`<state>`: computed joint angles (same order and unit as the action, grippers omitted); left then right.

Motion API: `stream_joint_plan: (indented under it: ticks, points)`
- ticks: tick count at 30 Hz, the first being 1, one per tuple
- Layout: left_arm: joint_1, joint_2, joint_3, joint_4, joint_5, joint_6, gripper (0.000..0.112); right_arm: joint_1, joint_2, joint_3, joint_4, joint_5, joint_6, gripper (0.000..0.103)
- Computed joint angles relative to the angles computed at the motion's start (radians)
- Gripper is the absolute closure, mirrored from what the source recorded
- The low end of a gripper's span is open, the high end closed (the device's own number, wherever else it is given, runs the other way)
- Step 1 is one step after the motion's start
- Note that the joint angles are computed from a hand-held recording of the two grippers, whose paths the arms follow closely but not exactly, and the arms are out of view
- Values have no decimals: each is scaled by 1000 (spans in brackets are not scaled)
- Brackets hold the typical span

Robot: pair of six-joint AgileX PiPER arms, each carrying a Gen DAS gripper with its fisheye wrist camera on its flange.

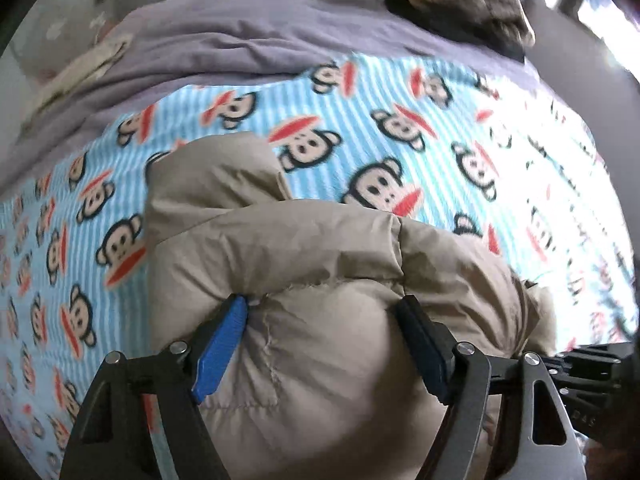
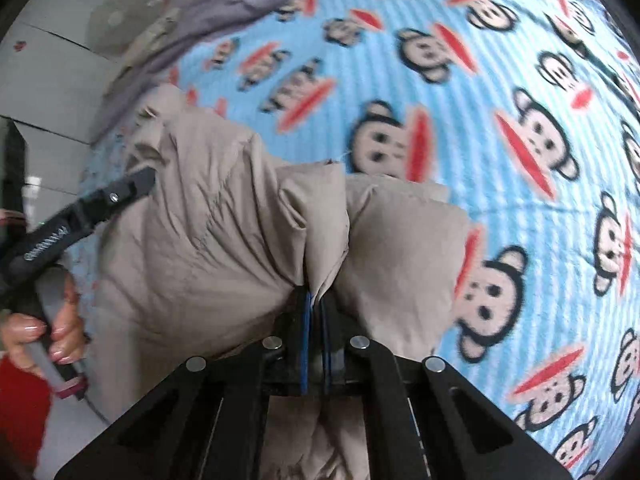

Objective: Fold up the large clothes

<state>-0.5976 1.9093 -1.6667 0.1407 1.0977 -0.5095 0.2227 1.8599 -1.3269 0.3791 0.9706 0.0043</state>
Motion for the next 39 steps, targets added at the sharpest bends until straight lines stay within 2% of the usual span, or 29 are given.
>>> stream_joint_plan:
  ticks: [4, 7, 11, 15, 18, 21, 24, 27, 29, 33, 36, 39]
  points:
    - [-24, 49, -57, 29, 45, -11, 34, -21, 14, 27, -10, -30, 9, 99]
    - [-20, -8, -26, 8, 53, 5, 34, -16, 6, 43, -18, -42, 12, 99]
    - [-18, -245, 194, -30, 7, 21, 34, 8, -8, 68, -53, -61, 37, 102]
    - [-28, -487, 438, -136, -9, 6, 34, -17, -39, 149, -6, -105, 5, 103]
    - [-101, -578, 578, -149, -12, -72, 29, -19, -35, 151, -2, -110, 13, 103]
    - [-170, -587, 664, -103, -57, -180, 29, 13, -41, 147, -53, -115, 55, 103]
    - [-160, -588, 686, -113, -72, -199, 28, 34, -73, 133, -88, -79, 117, 101]
    - [-149, -602, 697, -120, -76, -190, 28, 71, -162, 130, -154, -7, 192, 101]
    - [-151, -602, 695, -116, -74, -194, 28, 98, -246, 151, -164, 12, 219, 96]
    - [-160, -596, 697, -102, -75, -208, 28, 198, -352, 204, -197, 25, 283, 96]
    - [-162, -587, 710, -98, -91, -209, 24, 272, -305, 252, -273, 28, 361, 97]
    - [-152, -574, 727, -123, -112, -200, 19, 270, -242, 325, -284, -30, 393, 97]
